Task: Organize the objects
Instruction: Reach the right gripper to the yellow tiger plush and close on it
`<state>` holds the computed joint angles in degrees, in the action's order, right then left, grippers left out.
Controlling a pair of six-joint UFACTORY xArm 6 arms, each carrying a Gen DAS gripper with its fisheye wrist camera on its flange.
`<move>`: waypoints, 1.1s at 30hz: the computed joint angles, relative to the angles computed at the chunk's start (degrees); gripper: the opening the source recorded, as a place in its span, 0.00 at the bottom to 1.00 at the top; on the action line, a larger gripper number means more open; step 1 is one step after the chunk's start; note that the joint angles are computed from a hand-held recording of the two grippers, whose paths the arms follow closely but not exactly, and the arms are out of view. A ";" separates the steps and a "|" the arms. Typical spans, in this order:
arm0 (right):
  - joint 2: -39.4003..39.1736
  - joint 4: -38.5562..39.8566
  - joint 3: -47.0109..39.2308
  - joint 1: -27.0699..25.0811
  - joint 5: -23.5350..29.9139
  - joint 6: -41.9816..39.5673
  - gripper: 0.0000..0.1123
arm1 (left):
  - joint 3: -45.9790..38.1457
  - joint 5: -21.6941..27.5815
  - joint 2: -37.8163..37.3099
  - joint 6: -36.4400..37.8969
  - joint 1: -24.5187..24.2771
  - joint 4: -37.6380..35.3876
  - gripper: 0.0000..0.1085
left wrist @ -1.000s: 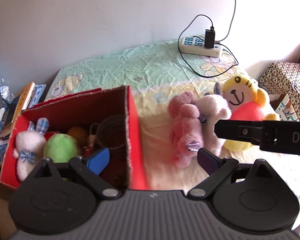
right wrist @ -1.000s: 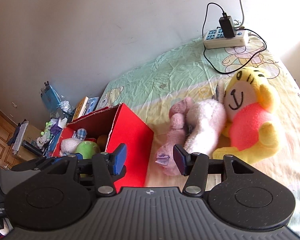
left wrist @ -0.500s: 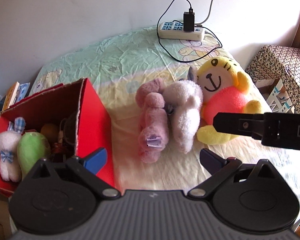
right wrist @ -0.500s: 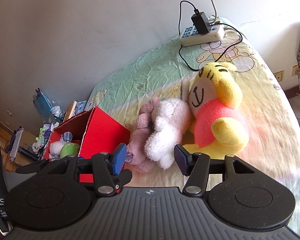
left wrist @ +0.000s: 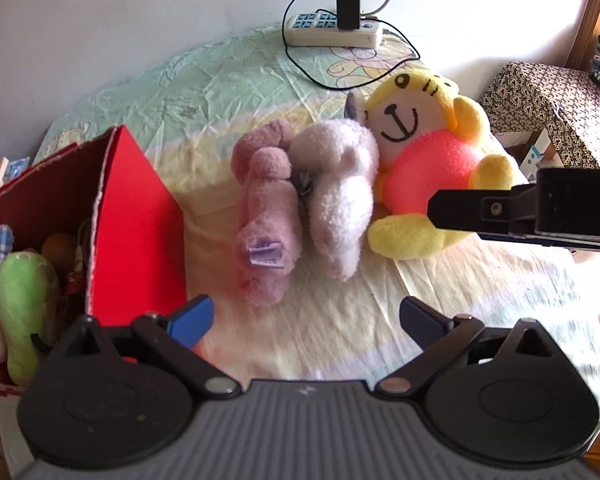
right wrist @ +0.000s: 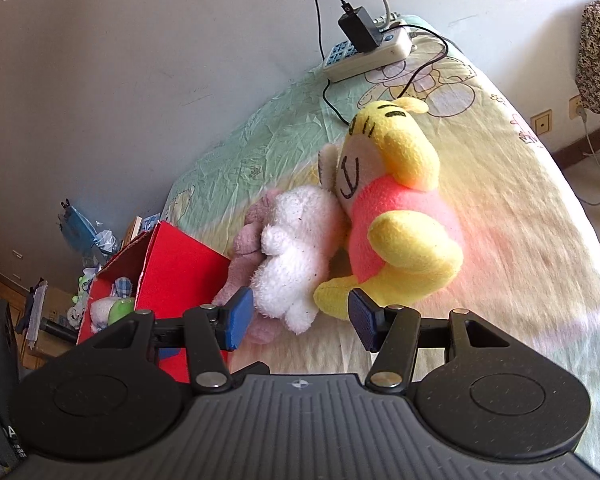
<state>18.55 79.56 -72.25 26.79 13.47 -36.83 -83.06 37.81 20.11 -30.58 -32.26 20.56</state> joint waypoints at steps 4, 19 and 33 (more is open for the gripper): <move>-0.41 2.73 0.95 -0.45 0.13 -1.87 0.51 | 1.90 -4.09 0.09 6.46 0.46 -7.12 0.92; -2.49 25.38 0.18 -4.95 -3.60 -21.06 0.52 | -3.83 -12.14 5.92 39.06 -1.28 -39.71 0.94; 12.58 8.22 -12.18 -11.46 9.79 -5.08 0.57 | -24.64 -5.57 22.35 43.64 1.00 -54.04 0.94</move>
<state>31.14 87.78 -84.43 15.33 23.25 -41.91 -107.70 32.24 42.45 13.06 -31.26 -33.49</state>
